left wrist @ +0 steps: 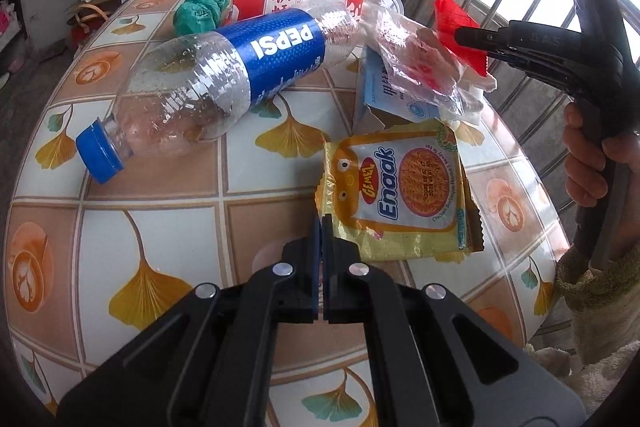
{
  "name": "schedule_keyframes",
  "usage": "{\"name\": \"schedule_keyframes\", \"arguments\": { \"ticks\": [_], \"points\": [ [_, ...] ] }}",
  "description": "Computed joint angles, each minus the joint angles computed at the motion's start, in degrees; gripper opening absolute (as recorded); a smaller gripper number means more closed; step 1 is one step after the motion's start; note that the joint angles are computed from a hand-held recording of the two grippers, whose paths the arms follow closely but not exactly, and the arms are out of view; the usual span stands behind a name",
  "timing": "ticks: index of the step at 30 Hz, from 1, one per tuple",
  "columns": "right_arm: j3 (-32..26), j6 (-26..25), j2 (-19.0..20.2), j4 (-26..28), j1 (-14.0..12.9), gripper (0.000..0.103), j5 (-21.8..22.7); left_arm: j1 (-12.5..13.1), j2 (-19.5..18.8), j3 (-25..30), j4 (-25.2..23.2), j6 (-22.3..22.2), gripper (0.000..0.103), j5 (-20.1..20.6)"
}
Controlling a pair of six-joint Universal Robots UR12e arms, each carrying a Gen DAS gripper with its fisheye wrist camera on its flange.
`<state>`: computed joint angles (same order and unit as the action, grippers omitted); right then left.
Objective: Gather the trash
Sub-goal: 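Grasp the red snack bag with the right gripper while the left gripper holds the Enaak packet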
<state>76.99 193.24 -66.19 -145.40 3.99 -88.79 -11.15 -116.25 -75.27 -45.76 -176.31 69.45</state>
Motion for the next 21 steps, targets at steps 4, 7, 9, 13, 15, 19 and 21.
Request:
{"name": "schedule_keyframes", "arguments": {
  "ticks": [4, 7, 9, 13, 15, 19, 21],
  "points": [
    [1.25, 1.19, -0.92, -1.75, -0.33, 0.008, 0.50, 0.14, 0.03, -0.02, 0.16, -0.30, 0.000, -0.22],
    [2.52, 2.24, -1.84, -3.46, -0.83, 0.006, 2.28, 0.44, 0.15, -0.01, 0.38, -0.77, 0.000, -1.31],
    [3.35, 2.78, -2.54, -4.46, -1.16, 0.006, 3.25, 0.74, 0.43, -0.20, 0.95, -1.20, 0.000, -2.57],
    [5.39, 4.01, -4.08, -7.48, -2.00, 0.006, 6.11, 1.29, 1.22, -0.63, 2.76, -2.24, 0.000, -5.32],
    [6.13, 4.37, -4.73, -8.74, -2.24, 0.005, 7.20, 1.47, 1.65, -0.71, 3.88, -2.76, 0.000, -6.74],
    [8.35, 5.75, -6.24, -13.26, -3.38, 0.005, 12.22, 1.63, 2.53, -1.02, 6.68, -3.09, 0.000, -9.64],
    [9.54, 7.32, -6.88, -16.23, -4.22, 0.005, 15.87, 1.58, 2.77, -0.85, 7.87, -2.73, 0.000, -11.11]
  ]
}}
